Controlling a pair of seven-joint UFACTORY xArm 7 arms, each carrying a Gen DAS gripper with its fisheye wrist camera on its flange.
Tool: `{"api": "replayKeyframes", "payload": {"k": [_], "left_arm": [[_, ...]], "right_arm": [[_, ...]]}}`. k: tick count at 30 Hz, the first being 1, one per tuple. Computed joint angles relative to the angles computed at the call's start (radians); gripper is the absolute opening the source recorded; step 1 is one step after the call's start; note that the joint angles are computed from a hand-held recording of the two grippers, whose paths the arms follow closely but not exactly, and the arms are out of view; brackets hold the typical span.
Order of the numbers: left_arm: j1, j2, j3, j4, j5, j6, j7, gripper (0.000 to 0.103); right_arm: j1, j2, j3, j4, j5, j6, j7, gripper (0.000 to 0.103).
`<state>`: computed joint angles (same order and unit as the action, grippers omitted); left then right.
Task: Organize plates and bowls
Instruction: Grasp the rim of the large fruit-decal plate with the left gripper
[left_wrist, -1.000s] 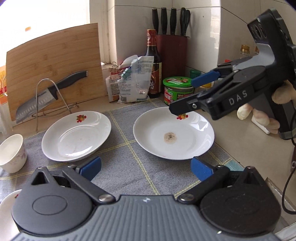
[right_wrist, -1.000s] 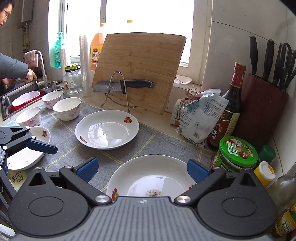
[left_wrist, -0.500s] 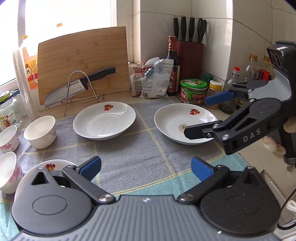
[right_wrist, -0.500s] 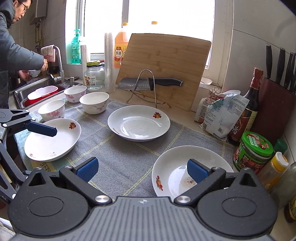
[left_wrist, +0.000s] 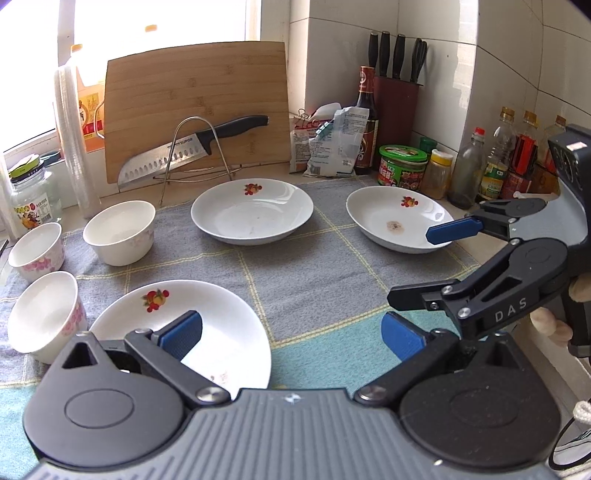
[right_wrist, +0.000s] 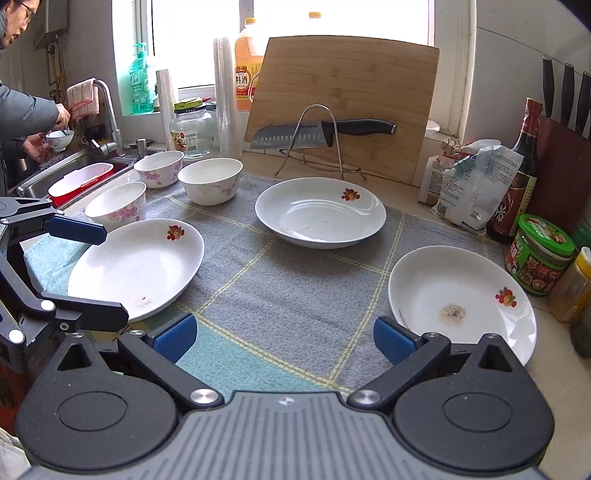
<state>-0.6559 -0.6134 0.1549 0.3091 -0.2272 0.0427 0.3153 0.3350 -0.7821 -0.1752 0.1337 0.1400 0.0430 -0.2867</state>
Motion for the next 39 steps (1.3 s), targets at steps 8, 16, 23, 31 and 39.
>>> {"api": "replayKeyframes", "payload": {"k": [8,16,23,31,39], "left_arm": [[0.011,-0.05,0.119,-0.008,-0.026,0.08,0.144,0.102],[0.061,-0.045,0.171,0.012,-0.093,0.122,0.276,0.102],[0.1,-0.028,0.187,0.031,-0.156,0.157,0.388,0.102],[0.132,-0.003,0.215,0.058,-0.242,0.21,0.513,0.102],[0.177,0.063,0.196,0.103,-0.341,0.255,0.605,0.102]], "right_arm": [[0.06,0.14,0.118,0.023,-0.012,-0.061,0.135,0.103],[0.158,0.336,0.145,0.082,-0.069,-0.152,0.214,0.103],[0.078,0.46,0.291,0.123,-0.128,-0.228,0.299,0.103],[-0.066,0.558,0.466,0.178,-0.142,-0.279,0.319,0.103],[0.073,0.614,0.272,0.202,-0.284,-0.321,0.371,0.103]]}}
